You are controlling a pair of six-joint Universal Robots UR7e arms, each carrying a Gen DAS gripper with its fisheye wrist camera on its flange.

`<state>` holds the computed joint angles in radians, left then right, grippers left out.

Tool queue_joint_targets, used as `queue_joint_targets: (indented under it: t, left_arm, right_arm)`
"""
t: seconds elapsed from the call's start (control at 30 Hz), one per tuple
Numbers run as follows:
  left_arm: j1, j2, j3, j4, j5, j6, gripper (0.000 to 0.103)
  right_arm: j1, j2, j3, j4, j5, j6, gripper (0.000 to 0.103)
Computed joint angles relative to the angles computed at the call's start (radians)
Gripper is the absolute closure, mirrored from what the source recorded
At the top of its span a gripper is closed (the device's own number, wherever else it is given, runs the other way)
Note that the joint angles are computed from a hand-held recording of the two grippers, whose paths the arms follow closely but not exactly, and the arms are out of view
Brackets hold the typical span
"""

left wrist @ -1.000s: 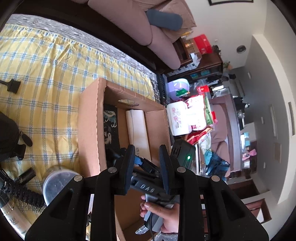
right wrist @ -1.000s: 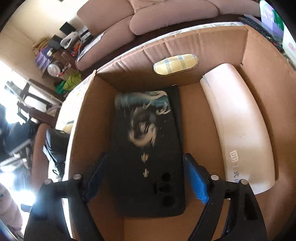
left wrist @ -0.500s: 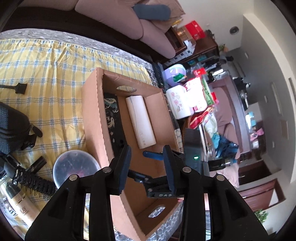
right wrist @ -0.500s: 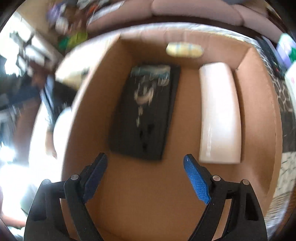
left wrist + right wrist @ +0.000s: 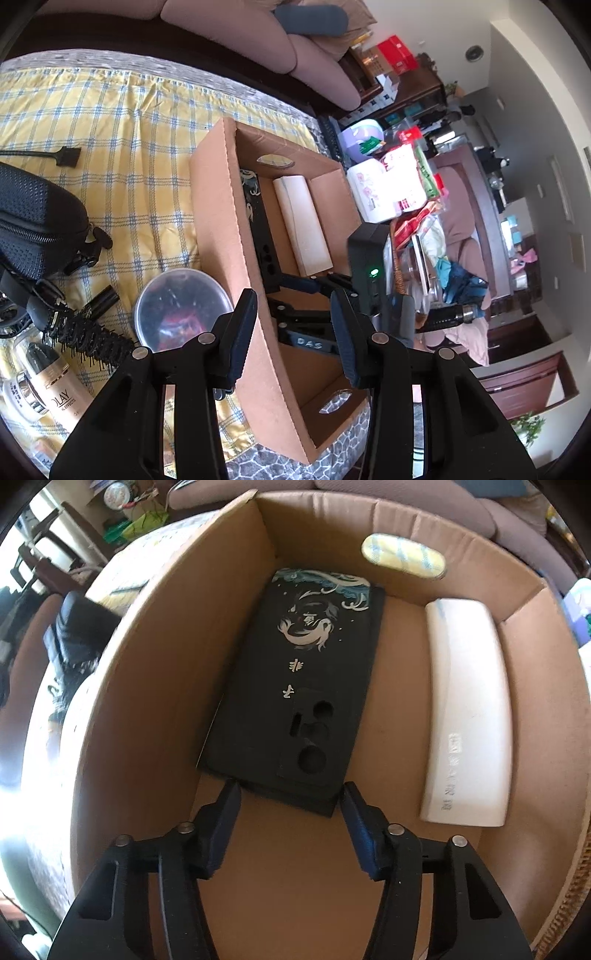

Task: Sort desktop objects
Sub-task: 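Withdraw the right gripper from the box back over the table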

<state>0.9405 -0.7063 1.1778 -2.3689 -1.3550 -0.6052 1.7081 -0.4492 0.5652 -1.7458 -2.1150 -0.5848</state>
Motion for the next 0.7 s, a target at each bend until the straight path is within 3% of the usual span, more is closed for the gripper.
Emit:
queue_joint_targets:
  t: [0.1,0.27,0.37,0.57,0.67,0.7]
  left_arm:
    - [-0.004,-0.015,0.022,0.000,0.000,-0.003,0.062]
    - [-0.034,-0.061,0.081,0.015,0.066,0.022,0.051]
    - [-0.055,-0.096,0.128,0.026,0.124,0.014,0.041]
    - [-0.085,-0.144,0.194,0.062,0.176,-0.026,0.027]
    - [-0.107,-0.163,0.215,0.100,0.213,-0.041,0.026]
    - [-0.114,-0.164,0.215,0.111,0.224,-0.041,0.025]
  right_arm:
    - [-0.010,-0.006,-0.020,0.049,0.044,0.039,0.036]
    - [-0.016,-0.099,0.076,-0.057,0.098,0.061,0.031]
    - [-0.021,-0.187,0.177,-0.135,0.151,0.063,0.021]
    - [0.014,-0.262,0.319,-0.226,0.140,0.089,0.015]
    - [0.027,-0.300,0.394,-0.263,0.136,0.105,0.010]
    - [0.034,-0.285,0.366,-0.250,0.131,0.111,0.006]
